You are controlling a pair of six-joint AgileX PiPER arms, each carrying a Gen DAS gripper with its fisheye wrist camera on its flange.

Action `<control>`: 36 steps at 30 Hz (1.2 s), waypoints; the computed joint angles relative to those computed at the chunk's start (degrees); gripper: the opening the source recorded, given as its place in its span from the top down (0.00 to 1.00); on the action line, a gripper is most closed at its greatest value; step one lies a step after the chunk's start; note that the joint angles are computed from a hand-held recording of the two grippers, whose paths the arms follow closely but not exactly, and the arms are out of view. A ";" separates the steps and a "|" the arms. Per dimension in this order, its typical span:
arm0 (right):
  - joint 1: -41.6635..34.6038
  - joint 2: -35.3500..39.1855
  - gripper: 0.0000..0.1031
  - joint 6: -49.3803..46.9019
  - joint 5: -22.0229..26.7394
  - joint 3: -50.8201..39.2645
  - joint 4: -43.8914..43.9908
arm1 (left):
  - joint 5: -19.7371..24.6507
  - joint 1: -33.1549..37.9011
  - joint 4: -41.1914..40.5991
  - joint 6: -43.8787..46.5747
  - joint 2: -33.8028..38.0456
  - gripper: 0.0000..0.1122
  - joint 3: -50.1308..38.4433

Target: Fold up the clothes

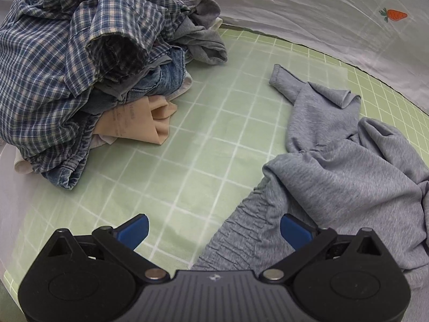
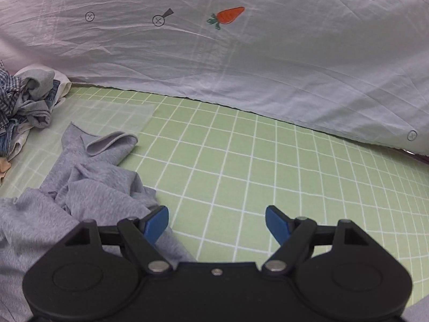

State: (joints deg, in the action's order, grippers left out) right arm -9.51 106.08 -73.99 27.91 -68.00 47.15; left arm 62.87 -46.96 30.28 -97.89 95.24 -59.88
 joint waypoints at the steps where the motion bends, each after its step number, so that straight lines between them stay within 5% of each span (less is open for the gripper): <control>1: 0.83 0.53 0.22 -0.04 0.22 -0.46 -0.30 | -0.41 0.37 -0.13 0.41 0.39 0.09 -0.17; 17: 9.34 10.25 0.22 6.30 6.65 -14.52 -3.08 | -2.42 4.72 -4.77 3.89 5.63 0.08 -2.22; 24: 13.68 19.41 0.22 14.38 20.39 -28.06 -6.60 | -4.10 6.71 -5.35 3.57 5.60 0.08 -1.13; 36: 16.71 18.53 0.83 15.18 14.39 -23.38 -8.63 | -7.36 6.80 -4.52 1.16 4.24 0.08 1.57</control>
State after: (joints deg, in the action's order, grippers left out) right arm 7.21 124.60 -58.81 42.30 -91.38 38.53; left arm 55.51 -40.17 25.76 -96.73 99.48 -58.31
